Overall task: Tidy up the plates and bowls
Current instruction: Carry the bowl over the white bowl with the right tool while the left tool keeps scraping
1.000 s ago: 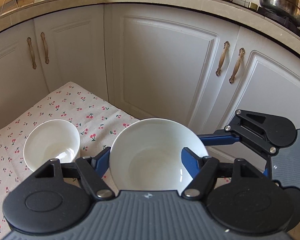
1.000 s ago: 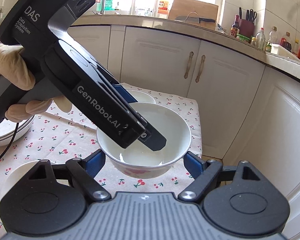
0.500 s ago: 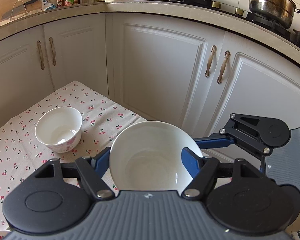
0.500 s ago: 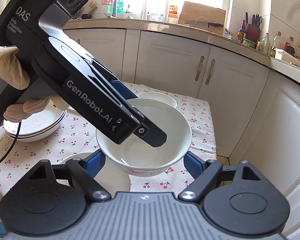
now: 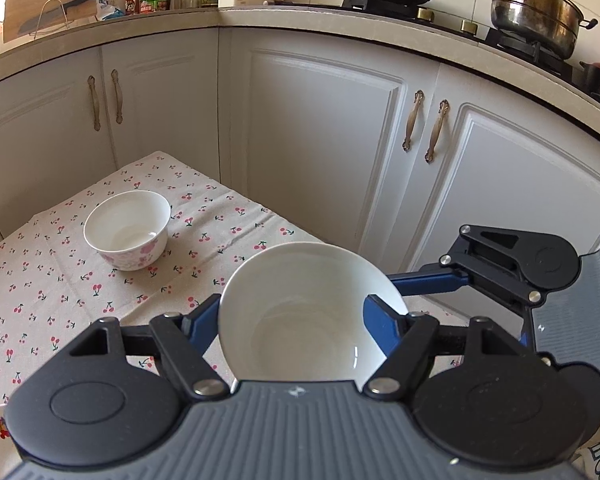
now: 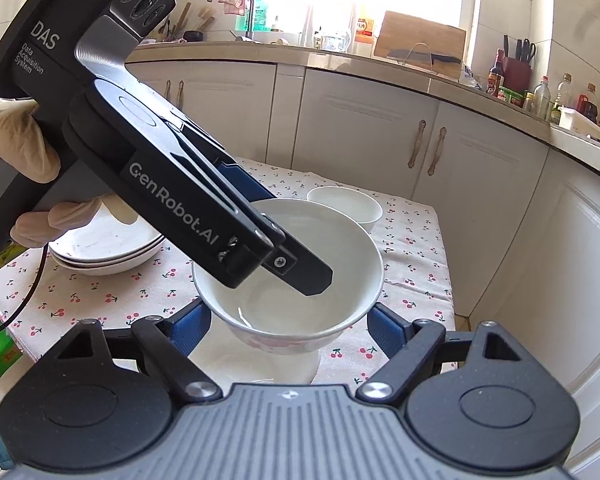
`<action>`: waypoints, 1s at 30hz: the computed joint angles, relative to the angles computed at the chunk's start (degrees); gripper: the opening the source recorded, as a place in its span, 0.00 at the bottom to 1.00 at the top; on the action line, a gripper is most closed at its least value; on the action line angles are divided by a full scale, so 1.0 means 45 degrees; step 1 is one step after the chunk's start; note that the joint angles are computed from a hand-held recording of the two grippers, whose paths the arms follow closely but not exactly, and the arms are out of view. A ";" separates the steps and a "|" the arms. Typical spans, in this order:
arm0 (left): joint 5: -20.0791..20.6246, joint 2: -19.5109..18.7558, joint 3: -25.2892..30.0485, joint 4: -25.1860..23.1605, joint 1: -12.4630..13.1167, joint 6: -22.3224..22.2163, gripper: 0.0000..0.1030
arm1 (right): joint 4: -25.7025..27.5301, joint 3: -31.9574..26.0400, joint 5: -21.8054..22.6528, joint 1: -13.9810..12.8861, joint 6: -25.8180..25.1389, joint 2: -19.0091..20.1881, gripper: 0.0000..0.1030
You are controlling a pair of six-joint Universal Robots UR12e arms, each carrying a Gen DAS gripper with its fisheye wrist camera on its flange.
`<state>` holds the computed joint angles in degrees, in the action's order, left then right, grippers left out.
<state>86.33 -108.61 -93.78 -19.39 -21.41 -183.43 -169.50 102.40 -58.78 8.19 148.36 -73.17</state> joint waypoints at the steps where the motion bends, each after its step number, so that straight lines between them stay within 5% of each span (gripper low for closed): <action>1: -0.0022 0.0024 -0.0056 0.0039 0.0007 -0.0050 0.72 | 0.0040 0.0023 0.0032 -0.0001 -0.0006 -0.0018 0.86; 30: -0.0455 0.0047 -0.0664 -0.0231 0.0103 -0.0715 0.72 | 0.1628 0.0188 0.0040 0.0079 -0.0258 -0.0121 0.86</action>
